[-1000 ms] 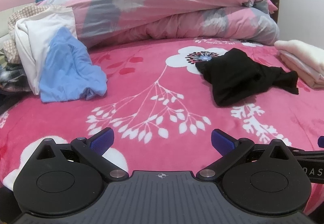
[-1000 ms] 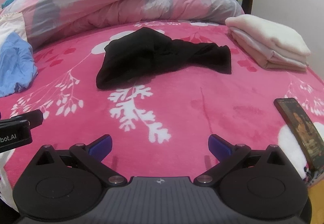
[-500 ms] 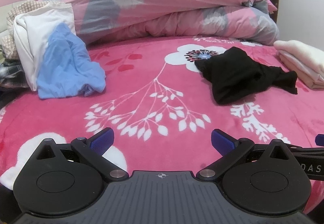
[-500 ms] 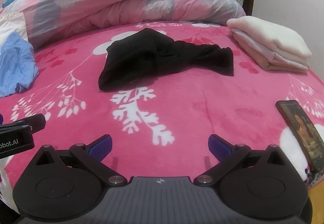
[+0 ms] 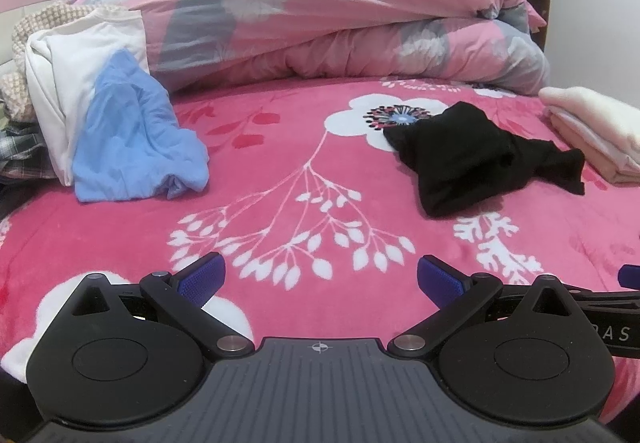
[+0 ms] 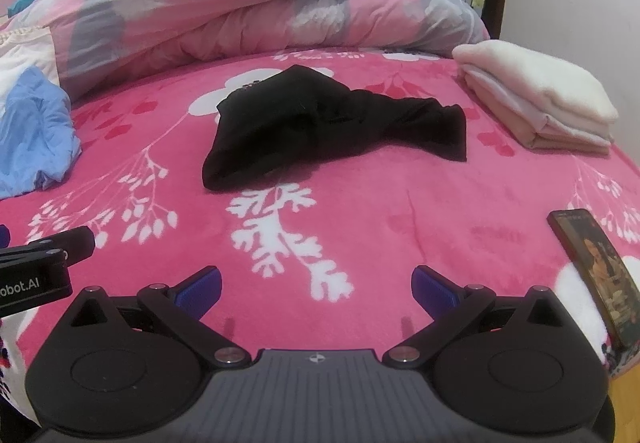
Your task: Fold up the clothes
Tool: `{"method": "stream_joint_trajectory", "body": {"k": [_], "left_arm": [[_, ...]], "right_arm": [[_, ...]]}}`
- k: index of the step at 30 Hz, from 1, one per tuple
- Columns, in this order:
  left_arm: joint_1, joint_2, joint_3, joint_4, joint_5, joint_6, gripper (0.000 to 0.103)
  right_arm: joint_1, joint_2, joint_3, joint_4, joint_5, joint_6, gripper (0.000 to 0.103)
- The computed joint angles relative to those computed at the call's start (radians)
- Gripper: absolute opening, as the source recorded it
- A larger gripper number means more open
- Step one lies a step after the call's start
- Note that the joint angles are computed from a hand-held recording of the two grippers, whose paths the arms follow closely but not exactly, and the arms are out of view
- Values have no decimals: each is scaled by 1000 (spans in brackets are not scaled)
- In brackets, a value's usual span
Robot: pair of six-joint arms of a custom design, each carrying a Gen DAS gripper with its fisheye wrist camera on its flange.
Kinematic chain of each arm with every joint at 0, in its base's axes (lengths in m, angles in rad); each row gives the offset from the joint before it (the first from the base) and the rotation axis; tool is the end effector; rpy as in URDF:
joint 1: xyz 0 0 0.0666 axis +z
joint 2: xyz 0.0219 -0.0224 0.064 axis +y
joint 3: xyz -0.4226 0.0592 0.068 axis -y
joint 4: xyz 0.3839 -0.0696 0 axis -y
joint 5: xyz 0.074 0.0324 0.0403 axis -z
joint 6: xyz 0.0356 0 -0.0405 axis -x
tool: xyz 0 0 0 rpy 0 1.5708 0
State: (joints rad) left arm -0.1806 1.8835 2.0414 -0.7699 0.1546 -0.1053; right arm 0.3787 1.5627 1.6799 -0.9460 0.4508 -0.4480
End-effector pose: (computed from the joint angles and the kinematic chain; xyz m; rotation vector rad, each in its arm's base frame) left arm 0.6728 -0.1288 0.5093 0.3975 2.1457 -0.2114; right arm 0.5069 0.1846 0.5203 0.2835 2.2818 -0.1230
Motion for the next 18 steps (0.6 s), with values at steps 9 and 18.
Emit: {"method": "stream_joint_trajectory", "body": {"k": [9, 18], "left_arm": [[2, -3, -1, -1, 2, 6, 103], [3, -13, -16, 9, 3, 6, 103]], "right_arm": [[6, -4, -2, 0, 8, -3, 103], [8, -10, -9, 5, 11, -6, 103]]}}
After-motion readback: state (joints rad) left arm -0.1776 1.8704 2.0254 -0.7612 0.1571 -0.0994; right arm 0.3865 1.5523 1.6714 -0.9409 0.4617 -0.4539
